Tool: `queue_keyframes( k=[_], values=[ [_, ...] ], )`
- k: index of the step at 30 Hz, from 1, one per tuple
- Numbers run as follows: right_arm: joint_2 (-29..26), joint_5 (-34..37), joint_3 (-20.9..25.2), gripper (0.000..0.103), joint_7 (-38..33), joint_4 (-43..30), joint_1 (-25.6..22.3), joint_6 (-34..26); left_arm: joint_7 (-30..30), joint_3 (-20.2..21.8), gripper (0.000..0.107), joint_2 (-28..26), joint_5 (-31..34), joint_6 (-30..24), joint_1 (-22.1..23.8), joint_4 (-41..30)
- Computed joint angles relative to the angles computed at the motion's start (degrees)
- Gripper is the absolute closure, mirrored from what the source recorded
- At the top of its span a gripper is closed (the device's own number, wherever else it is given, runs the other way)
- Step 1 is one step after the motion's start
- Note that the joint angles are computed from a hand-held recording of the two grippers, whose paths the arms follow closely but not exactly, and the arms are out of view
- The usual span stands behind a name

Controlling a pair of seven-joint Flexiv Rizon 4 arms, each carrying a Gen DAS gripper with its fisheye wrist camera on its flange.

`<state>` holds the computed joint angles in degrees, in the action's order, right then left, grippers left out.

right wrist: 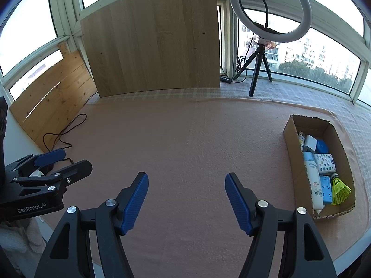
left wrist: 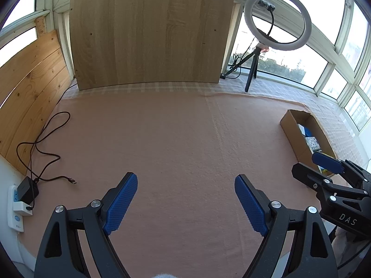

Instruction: Organize objects

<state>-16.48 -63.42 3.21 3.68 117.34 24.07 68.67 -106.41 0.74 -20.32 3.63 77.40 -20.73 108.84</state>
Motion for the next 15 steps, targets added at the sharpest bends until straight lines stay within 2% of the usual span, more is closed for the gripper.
queue_keyframes(
  k=[15],
  values=[
    [-0.58,1.07,-0.33,0.038,-0.54,0.05,-0.14,0.89,1.03,-0.46,0.019,-0.94,-0.63,-0.59,0.43,-0.97]
  ],
)
